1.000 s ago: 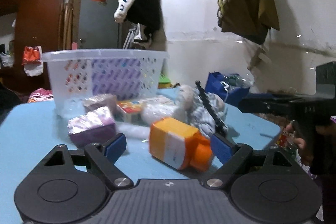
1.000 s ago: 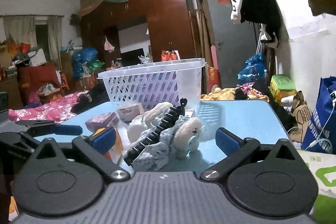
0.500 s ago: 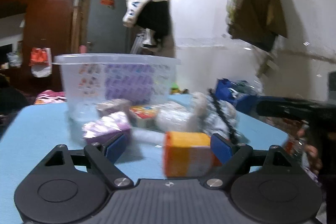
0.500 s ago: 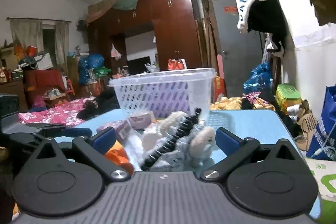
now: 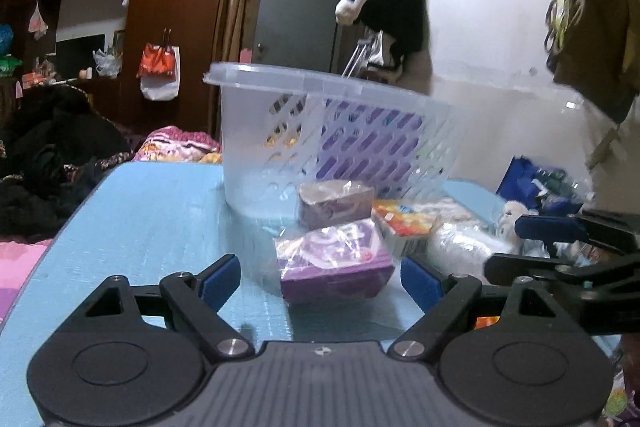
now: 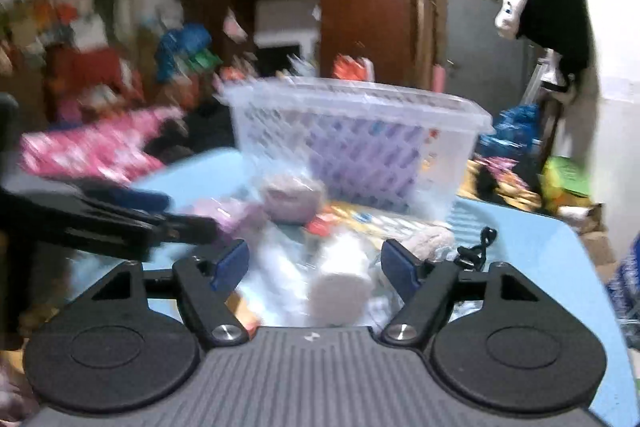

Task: Organize objects
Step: 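Grasp the small purple box with the left gripper while the right grasps the white roll, then lower the purple box and white roll into the basket and open both grippers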

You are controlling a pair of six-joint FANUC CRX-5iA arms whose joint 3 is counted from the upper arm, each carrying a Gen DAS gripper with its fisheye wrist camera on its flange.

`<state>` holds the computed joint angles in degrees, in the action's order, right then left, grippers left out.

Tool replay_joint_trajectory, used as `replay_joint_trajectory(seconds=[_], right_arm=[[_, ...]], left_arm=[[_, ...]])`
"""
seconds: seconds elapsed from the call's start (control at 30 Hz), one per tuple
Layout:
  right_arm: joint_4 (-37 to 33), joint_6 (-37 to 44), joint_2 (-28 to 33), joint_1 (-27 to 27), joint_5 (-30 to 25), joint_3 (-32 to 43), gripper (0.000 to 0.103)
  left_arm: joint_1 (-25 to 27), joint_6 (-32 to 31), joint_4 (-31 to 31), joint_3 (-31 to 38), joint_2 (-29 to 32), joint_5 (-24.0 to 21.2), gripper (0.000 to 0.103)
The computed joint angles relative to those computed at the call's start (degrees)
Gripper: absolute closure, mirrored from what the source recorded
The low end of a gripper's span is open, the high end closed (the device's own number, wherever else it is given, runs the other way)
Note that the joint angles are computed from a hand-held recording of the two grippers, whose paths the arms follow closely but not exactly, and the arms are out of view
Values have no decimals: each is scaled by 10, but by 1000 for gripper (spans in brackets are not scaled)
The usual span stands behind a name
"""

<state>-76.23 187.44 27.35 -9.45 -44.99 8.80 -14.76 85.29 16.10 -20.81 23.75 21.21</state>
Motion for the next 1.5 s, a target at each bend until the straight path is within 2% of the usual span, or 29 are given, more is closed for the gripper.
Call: replay_joint_trajectory(seconds=[0.07,0.13,0.23,0.33,0.5,0.63,0.73,0.8,0.87,0.9,0.93,1.0,1.07,1.13,1.33,1.4,1.5], right_arm=[[19,-12,8,9,17,9,32],[31,-28,13,10,9,17,36],[37,-25,11,13,14,15,48],[63,-47,12,22,16,25,51],[89,-69,17,27,8,38,55],[116,-88,17,34,2,46,55],[172,-136,25,49,-8,68,52],[237,-192,35,65,-29,95,52],[270,-219,40,76,-34,108,52],[281,-224,39,80,-35,109,53],[289,-228,38,82,-35,108,54],[281,-221,36,78,-36,105,54],[240,-200,35,60,-52,106,55],[210,-189,36,44,-76,113,55],[115,-172,46,-8,-177,142,54],[74,-160,41,-26,-194,141,54],[23,-149,29,-44,-197,144,54]], left_arm=[[-5,-21,18,0,2,0,13],[-13,-56,51,2,8,-2,13],[-26,-113,103,-1,12,3,13],[-29,-138,125,1,13,-9,13],[-24,-120,121,11,14,-37,13],[-14,-71,74,22,14,-55,22],[-5,-22,27,34,13,-76,24],[-6,-25,32,34,14,-75,24],[-10,-40,48,31,15,-70,24],[-7,-26,33,35,14,-76,24],[-5,-12,19,38,14,-80,34],[-16,-66,68,25,15,-61,36],[-20,-76,76,18,13,-41,36],[-21,-69,67,10,10,-22,36],[-7,10,0,-10,-18,21,36],[-3,29,-20,-13,-29,33,36],[-3,12,-19,-6,-48,43,36]])
